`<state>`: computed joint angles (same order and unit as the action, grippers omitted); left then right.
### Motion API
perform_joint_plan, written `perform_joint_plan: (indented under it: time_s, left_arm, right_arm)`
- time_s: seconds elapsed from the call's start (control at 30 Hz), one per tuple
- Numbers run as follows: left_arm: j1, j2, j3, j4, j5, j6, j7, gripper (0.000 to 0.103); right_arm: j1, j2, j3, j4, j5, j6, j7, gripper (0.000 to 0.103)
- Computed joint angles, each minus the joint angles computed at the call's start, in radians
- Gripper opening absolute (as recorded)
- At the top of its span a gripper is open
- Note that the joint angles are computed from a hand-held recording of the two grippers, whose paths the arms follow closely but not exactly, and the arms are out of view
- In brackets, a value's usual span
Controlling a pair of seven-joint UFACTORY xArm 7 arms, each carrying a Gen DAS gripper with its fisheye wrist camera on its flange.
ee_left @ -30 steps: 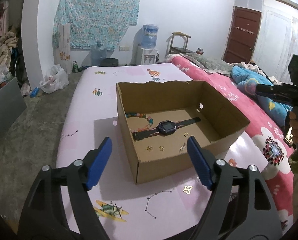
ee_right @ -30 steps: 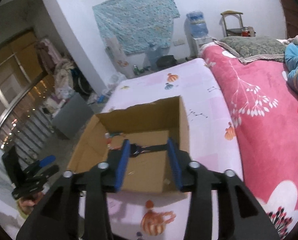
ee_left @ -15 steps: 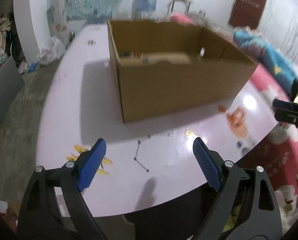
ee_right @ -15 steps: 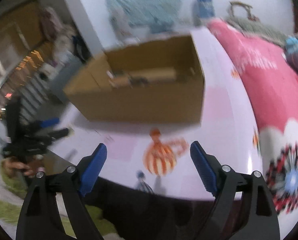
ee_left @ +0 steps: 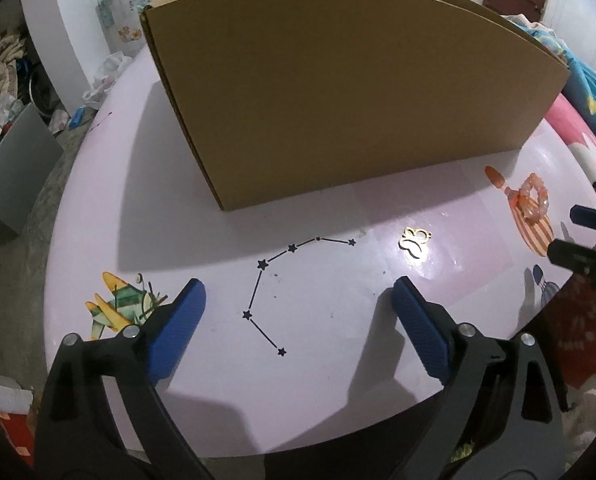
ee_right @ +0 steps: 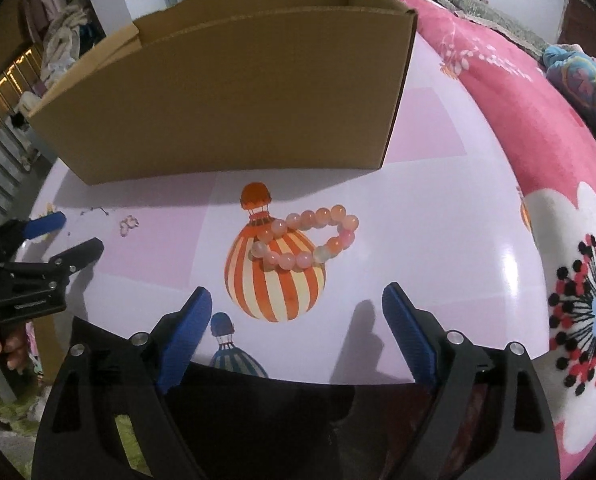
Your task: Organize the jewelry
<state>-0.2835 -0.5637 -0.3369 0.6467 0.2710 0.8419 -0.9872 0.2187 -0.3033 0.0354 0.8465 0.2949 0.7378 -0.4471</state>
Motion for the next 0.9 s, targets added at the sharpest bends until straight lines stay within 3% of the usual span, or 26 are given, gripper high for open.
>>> perform_joint_plan:
  time_s: [0.43,0.9]
  left_arm:
    - [0.004,0.014,-0.014,0.000,0.026,-0.009,-0.045,0.095]
    - [0.002,0.016,-0.003,0.006,0.024,-0.004,-0.030,0.095]
  right_arm:
    - [-0.003,0.010,0.038,-0.021,-0.106,-0.039,0.065,0.094]
    - [0.007,0.025,0.033,-0.004,-0.120,-0.023,0.085,0.096]
